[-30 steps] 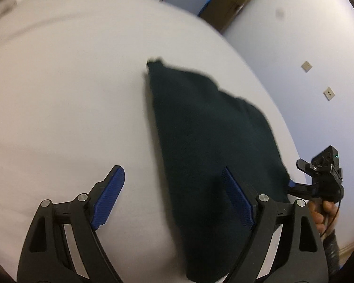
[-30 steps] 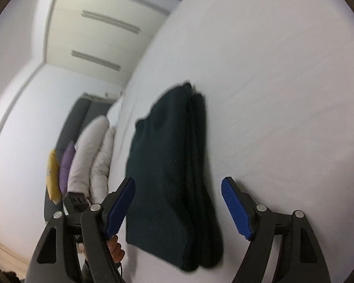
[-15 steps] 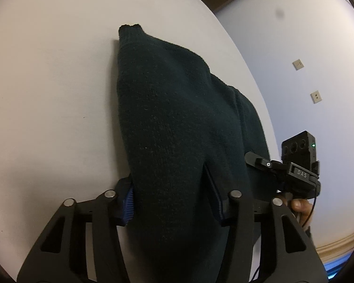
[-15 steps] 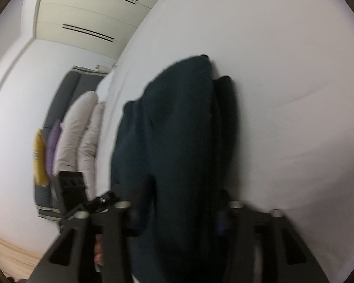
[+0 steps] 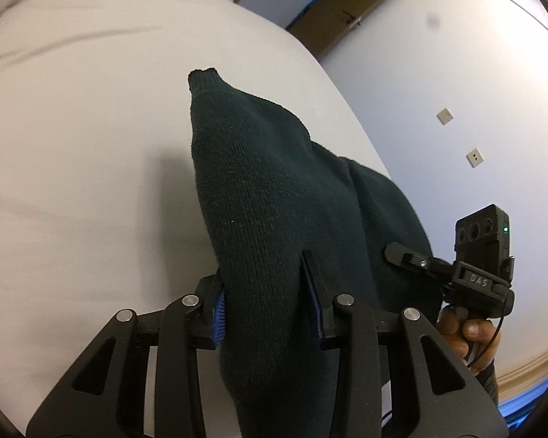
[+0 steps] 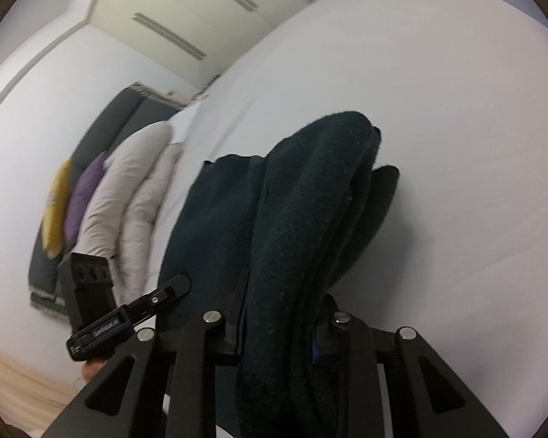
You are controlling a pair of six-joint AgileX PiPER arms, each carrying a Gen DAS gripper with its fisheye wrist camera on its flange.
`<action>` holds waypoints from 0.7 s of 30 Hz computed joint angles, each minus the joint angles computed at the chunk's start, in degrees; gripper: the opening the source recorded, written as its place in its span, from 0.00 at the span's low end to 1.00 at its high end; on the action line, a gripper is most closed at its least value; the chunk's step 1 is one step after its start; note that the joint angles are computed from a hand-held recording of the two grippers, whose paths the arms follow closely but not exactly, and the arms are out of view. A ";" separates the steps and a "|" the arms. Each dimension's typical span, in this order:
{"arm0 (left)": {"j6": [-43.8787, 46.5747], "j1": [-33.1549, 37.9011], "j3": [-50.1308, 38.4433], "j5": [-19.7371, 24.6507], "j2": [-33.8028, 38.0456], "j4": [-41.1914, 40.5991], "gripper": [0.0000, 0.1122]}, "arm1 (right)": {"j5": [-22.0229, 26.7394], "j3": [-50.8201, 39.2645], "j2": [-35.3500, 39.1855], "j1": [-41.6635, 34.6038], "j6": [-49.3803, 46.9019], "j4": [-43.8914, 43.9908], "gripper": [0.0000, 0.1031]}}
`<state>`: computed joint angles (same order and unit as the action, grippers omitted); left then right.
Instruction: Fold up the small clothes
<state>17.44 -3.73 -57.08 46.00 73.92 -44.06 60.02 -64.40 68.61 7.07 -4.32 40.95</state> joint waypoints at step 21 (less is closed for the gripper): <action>15.91 25.74 20.14 18.32 -20.45 -2.76 0.29 | -21.06 15.21 -6.83 31.97 25.78 -10.73 0.26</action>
